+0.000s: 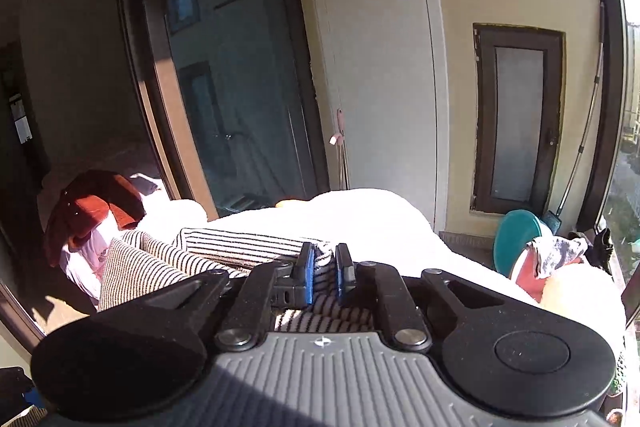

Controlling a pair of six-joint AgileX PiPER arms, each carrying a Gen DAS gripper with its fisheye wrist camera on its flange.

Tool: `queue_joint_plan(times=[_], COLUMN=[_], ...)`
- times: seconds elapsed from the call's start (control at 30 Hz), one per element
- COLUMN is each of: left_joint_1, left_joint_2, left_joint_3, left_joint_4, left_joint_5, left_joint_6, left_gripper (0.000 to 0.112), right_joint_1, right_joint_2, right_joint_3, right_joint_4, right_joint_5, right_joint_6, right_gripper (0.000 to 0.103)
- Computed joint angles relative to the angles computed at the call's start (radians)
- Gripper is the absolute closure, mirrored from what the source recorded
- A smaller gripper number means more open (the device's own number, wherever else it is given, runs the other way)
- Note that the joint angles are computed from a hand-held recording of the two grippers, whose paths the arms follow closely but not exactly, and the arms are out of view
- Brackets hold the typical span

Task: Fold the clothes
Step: 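Grasp the shirt hem edge with both grippers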

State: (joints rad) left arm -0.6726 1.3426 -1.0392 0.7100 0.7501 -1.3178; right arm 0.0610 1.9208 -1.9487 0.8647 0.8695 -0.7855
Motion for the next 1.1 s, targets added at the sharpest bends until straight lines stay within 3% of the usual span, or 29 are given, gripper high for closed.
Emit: queue_joint_plan(times=[0.2,0.4,0.6,0.8,0.97,1.0,1.03,1.07,1.1], left_joint_1=[0.051,0.207,0.330,0.237,0.106,0.096,0.083,0.073,0.078], left_joint_2=[-0.044,-0.150,-0.284,-0.311,-0.162,-0.130,-0.107,-0.089,-0.080], left_joint_3=[0.057,0.097,0.072,-0.024,-0.081,-0.080,-0.071,-0.058,-0.040], left_joint_4=[-0.063,-0.422,-0.614,-0.319,-0.112,-0.091,-0.063,-0.049,-0.055], left_joint_5=[-0.099,-0.208,-0.209,-0.278,-0.220,-0.210,-0.197,-0.177,-0.179], left_joint_6=[0.082,0.506,0.790,0.626,0.435,0.416,0.403,0.394,0.393], left_gripper=[0.009,0.009,0.009,0.009,0.010,0.017,0.046,0.058,0.057], right_joint_1=[-0.065,-0.118,-0.063,-0.003,-0.019,-0.032,-0.046,-0.060,-0.074], right_joint_2=[-0.216,-0.426,-0.556,-0.650,-0.651,-0.648,-0.643,-0.638,-0.636], right_joint_3=[0.272,0.569,0.816,0.917,0.908,0.897,0.885,0.872,0.858], right_joint_4=[0.200,0.268,0.217,0.192,0.199,0.202,0.205,0.208,0.207], right_joint_5=[0.015,-0.002,-0.147,-0.214,-0.195,-0.181,-0.165,-0.150,-0.133], right_joint_6=[-0.164,-0.208,-0.124,-0.106,-0.141,-0.150,-0.159,-0.169,-0.171], right_gripper=[0.096,0.096,0.096,0.096,0.096,0.096,0.096,0.096,0.096])
